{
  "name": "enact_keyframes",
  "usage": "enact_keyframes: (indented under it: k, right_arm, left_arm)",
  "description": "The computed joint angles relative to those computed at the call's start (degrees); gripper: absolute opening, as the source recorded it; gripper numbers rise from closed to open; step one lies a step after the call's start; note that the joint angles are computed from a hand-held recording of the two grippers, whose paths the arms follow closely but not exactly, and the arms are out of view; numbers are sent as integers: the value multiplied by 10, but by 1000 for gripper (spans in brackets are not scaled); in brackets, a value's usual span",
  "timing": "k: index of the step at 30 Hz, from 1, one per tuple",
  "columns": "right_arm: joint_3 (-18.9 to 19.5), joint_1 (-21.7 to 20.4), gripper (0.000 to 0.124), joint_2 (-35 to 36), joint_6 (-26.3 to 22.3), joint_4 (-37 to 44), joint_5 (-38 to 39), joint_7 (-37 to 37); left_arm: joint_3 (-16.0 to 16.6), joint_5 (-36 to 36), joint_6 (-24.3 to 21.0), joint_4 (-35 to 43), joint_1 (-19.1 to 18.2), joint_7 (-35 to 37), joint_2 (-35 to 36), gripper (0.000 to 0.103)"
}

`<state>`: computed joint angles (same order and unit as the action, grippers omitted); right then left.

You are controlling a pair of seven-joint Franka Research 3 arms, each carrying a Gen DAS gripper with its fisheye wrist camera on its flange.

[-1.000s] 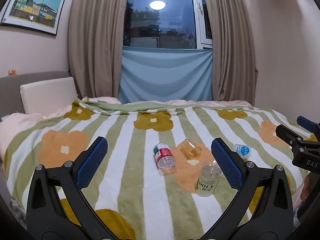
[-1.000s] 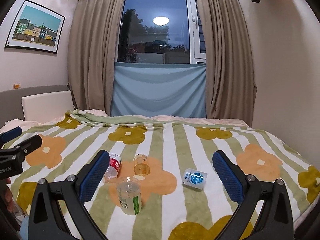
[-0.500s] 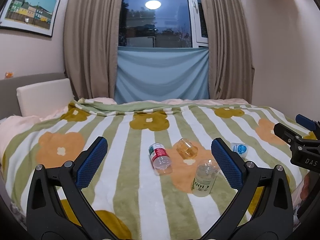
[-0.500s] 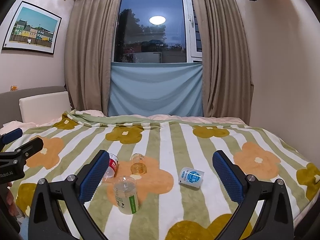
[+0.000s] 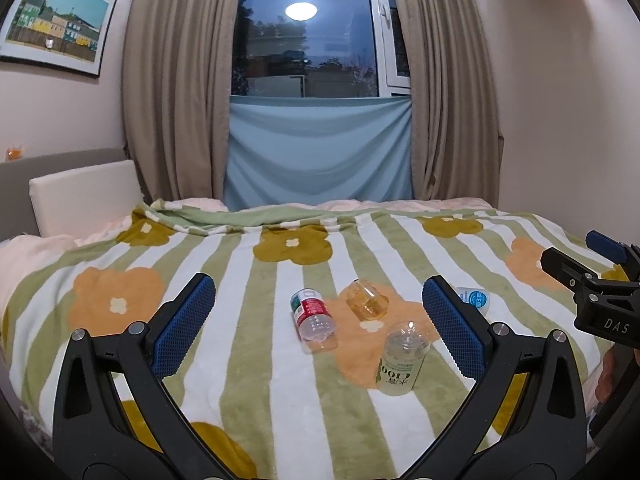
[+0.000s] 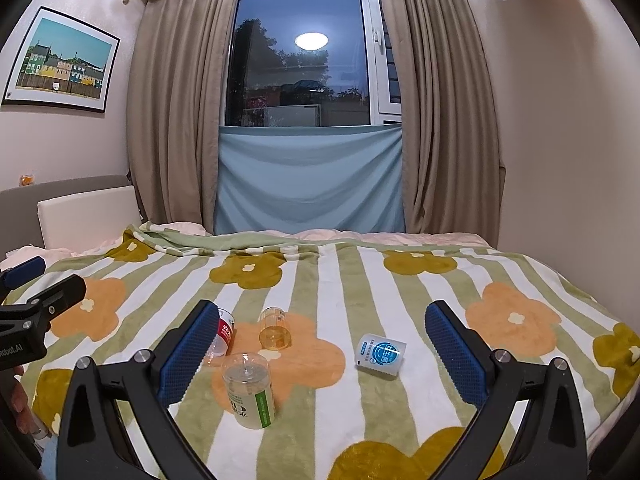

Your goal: Flip cup upside down

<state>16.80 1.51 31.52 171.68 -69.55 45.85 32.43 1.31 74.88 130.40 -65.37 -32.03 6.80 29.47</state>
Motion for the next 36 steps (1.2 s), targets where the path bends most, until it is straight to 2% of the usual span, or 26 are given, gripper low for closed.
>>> enact_keyframes:
  k: [26, 36]
  right_arm:
    - [0, 0, 103, -2, 0, -3, -1, 4]
    - [4, -3, 103, -11, -1, -17, 8, -3]
  left_arm:
    - [4, 14, -7, 0, -9, -7, 0, 103]
    - [0, 56, -9, -25, -9, -52, -15, 103]
